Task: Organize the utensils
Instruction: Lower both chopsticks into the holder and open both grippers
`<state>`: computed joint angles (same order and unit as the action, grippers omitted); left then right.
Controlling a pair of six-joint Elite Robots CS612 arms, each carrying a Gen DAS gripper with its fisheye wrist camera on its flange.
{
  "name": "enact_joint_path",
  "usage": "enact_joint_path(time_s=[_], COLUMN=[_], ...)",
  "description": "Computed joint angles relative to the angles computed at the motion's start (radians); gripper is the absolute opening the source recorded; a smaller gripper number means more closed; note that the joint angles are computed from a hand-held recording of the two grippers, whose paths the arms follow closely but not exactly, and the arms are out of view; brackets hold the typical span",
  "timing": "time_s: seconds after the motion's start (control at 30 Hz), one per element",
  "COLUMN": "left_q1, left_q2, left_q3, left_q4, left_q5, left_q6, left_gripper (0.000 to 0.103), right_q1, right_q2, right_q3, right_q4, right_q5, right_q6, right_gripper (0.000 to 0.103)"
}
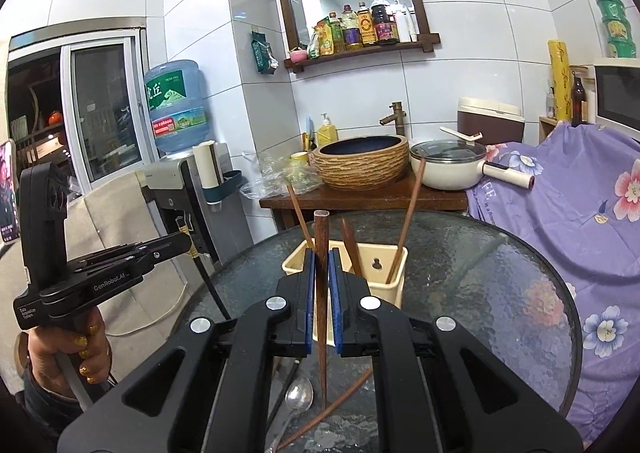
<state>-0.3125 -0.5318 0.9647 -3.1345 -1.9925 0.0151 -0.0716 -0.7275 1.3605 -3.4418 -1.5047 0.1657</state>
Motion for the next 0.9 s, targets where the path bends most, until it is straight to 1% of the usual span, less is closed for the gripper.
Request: enact_joint_path(time_s=[0.2,0.33,0.43,0.5,0.53,0.63,0.73,0.9], left_q1=[-0.001,-0.005,-0.012,-0.018,-0.021,-0.031,-0.036,-0.048], left_q2=[-0.002,0.003,0.018,0.034,0.042,0.084,0.115,0.193], left_q3=[-0.054,-0.099,-0.152,-0.191,-0.211,-0.296,-0.359,-0.481], left_q4=[-0.022,-0.064,-0.069,-0.057,-0.046,-0.019,0.003,0.035], left_q5=[-0.034,-0.027,-0.012,0.007,0.018,0.044,0.053,0.111], left_q6=[-0.026,-0.067,-0.098,-0.11,-0.117,-0.156,-0.172,-0.199], left_gripper=[0.006,0.006,0.007,0.006,0.006,0.006,0.006,0.006], right_q1=[-0.006,-0.009,-0.006,-0.001,0.0,0.004,0.006,0.01], right_q2=[-0.009,-0.009,-0.004,0.008,0.013,0.036,0.06,0.102], right_q3=[-0.045,-0.087,-0.123,-0.154,-0.166,-0.211,-0.254,-0.303], right_q4=[0.025,0.013,0.005,-0.006,-0.007,-0.011,0.002,0.019], right_q5=[0.017,-0.004,-0.03,-0.074,-0.084,-0.129,-0.162,-0.206], right_q6=[0.007,0.014,0.007,-0.018,-0.021,-0.033,-0.039,-0.05], right_gripper=[0.008,0.008,0.008,0.008,0.008,0.008,0.008,0.008])
